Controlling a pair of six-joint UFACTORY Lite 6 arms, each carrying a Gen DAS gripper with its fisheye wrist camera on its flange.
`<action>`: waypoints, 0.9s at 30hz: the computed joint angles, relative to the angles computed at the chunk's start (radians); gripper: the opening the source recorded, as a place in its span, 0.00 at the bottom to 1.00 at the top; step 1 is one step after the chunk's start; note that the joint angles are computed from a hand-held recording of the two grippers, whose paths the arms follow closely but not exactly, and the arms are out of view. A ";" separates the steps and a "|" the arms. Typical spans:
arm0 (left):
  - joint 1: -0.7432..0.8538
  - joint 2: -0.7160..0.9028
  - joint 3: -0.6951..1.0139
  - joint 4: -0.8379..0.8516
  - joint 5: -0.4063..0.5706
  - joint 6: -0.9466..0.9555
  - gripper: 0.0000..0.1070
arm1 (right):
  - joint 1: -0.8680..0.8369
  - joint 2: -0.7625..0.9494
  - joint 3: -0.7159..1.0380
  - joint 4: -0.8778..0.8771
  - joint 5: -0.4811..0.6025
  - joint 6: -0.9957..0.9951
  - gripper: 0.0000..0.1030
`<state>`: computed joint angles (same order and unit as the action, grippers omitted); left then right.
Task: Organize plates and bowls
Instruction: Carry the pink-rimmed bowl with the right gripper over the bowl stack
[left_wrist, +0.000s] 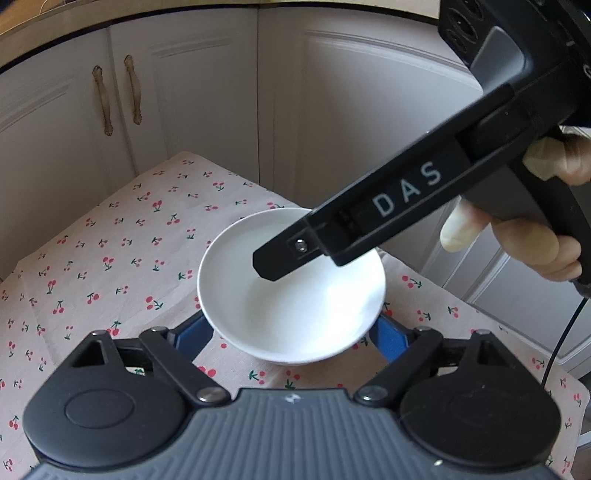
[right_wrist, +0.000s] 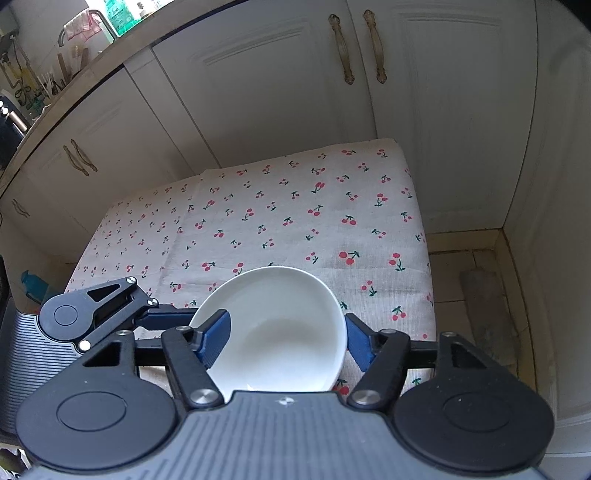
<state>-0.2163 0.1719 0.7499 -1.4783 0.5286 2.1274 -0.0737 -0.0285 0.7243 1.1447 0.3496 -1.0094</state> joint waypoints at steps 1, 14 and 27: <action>0.000 0.001 -0.001 -0.004 0.000 0.003 0.84 | 0.000 0.001 0.001 0.000 0.000 0.000 0.70; 0.017 -0.052 -0.015 0.057 0.026 -0.069 0.84 | 0.040 -0.041 -0.005 -0.126 -0.027 0.169 0.69; 0.129 -0.374 -0.162 0.262 0.131 -0.235 0.84 | 0.193 -0.300 -0.058 -0.589 -0.005 0.729 0.70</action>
<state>-0.0873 -0.2019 0.5883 -1.2165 0.6592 1.8928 0.1189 -0.3284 0.6665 0.5561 0.3445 -0.2802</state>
